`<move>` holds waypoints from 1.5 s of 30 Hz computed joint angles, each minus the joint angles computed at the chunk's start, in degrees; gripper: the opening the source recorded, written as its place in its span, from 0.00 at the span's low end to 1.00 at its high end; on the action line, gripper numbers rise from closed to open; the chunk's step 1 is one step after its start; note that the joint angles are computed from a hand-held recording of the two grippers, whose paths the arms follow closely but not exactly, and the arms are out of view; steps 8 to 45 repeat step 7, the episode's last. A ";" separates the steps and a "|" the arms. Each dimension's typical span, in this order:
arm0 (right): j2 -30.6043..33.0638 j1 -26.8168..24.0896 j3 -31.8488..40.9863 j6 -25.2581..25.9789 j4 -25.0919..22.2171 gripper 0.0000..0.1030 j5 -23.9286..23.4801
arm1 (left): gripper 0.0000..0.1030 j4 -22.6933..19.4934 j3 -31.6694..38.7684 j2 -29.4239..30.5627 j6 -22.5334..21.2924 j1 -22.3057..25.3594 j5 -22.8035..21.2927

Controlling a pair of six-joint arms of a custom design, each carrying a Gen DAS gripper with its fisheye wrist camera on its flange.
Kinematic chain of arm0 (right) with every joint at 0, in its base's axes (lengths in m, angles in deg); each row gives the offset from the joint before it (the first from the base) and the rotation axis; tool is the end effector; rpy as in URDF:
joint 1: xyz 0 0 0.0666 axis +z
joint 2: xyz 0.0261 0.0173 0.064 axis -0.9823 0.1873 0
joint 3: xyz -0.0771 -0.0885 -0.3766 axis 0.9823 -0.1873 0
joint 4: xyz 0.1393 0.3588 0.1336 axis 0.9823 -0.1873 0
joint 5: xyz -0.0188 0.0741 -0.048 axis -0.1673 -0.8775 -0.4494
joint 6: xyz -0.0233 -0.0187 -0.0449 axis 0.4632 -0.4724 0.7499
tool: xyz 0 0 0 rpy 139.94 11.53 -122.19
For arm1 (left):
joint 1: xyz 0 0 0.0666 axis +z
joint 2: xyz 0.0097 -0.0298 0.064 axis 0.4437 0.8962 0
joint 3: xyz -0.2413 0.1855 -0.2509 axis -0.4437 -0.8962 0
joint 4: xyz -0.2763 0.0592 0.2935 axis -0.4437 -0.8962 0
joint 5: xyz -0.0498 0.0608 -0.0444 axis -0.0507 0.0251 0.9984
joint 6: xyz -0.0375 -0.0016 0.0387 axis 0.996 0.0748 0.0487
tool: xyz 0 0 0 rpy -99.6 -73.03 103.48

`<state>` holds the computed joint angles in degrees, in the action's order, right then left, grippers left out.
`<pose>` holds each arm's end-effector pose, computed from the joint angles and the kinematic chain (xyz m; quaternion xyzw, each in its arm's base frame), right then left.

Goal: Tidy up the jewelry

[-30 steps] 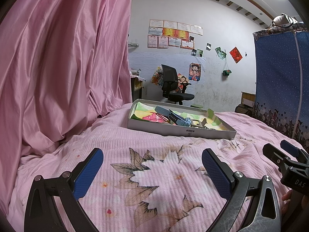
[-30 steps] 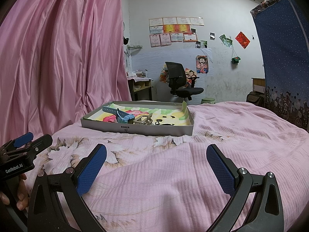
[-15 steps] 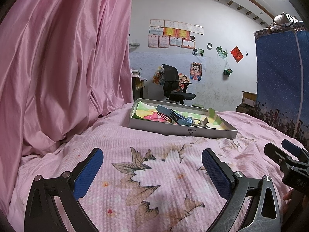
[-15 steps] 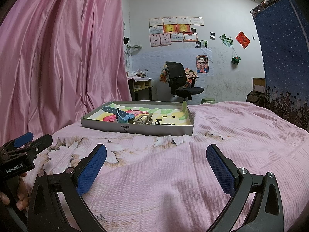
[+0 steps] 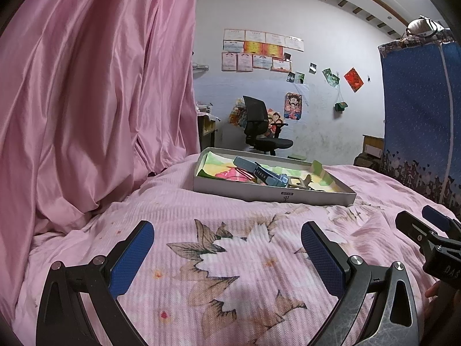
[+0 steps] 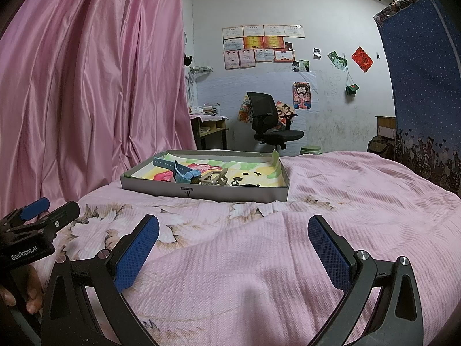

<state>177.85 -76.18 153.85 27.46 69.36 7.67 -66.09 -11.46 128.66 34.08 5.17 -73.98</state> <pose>0.6086 0.0469 0.4459 -0.1648 0.7824 0.1806 0.5728 0.4775 -0.1591 0.4317 -0.1893 0.7784 0.1133 0.5877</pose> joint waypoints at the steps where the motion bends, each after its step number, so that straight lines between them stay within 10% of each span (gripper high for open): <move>1: 0.00 0.01 -0.01 0.01 0.00 0.99 0.03 | 1.00 0.16 -0.04 0.09 -0.12 0.06 0.04; 45: 0.00 0.01 0.00 -0.01 0.00 0.99 0.02 | 1.00 0.05 0.01 0.01 0.17 -0.05 -0.06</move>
